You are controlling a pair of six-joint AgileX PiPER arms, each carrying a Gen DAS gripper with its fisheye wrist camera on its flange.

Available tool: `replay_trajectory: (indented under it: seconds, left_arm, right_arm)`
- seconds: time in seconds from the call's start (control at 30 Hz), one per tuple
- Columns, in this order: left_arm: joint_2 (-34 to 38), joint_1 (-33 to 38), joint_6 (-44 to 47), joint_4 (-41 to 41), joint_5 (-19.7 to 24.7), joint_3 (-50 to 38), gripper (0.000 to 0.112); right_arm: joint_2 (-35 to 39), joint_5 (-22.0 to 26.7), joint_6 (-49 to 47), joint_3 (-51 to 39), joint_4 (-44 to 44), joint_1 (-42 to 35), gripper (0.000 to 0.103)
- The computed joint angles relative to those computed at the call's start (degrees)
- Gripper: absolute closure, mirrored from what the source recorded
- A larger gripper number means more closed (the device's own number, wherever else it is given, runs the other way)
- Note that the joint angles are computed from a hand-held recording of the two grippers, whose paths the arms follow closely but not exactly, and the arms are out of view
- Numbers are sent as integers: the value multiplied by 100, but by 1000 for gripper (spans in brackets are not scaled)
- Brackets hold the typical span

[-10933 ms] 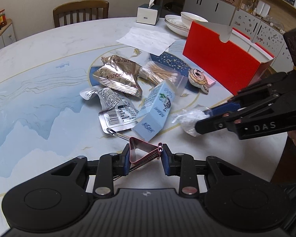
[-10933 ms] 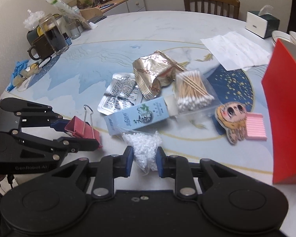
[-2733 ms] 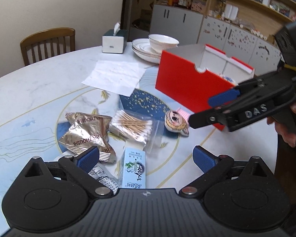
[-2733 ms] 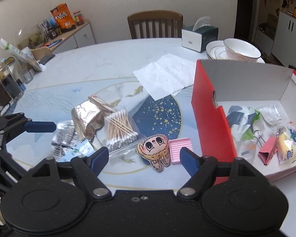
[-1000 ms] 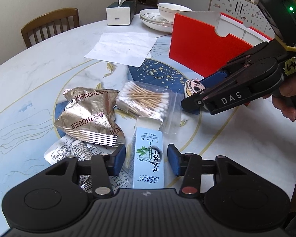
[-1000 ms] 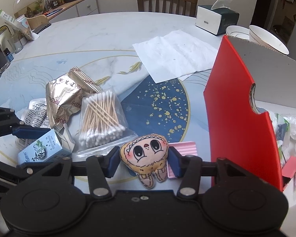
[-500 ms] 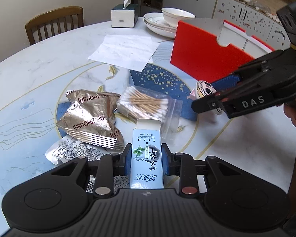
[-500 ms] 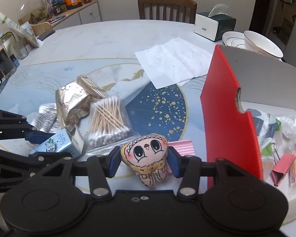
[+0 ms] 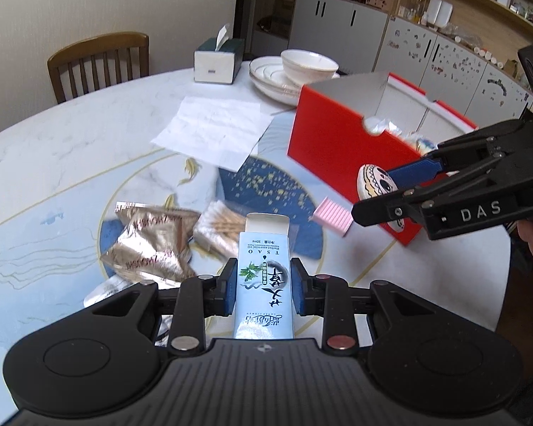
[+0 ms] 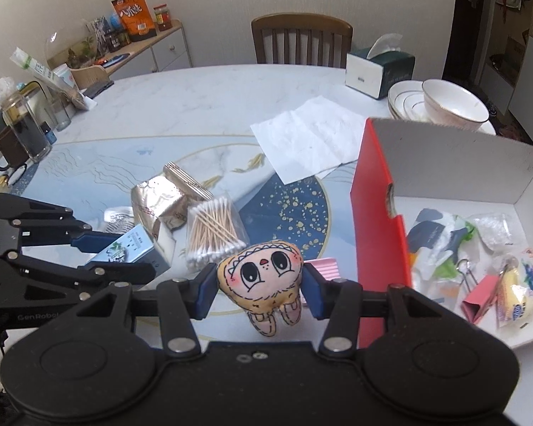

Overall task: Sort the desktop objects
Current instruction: 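Carry the plush keychain and tea carton over the box with both grippers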

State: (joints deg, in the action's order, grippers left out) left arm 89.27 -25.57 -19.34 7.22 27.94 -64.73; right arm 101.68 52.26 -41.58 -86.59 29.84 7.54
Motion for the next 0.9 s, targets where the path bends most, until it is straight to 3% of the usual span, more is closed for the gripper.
replay_trajectory:
  seconds: [0.47, 0.9]
  left_arm:
    - [229, -539, -687, 662, 363, -902, 84]
    - [1064, -1037, -1055, 1037, 852, -2252, 84]
  right_arm:
    - [-301, 634, -423, -362, 409, -622, 54]
    - [37, 1298, -902, -1105, 825, -1410, 54]
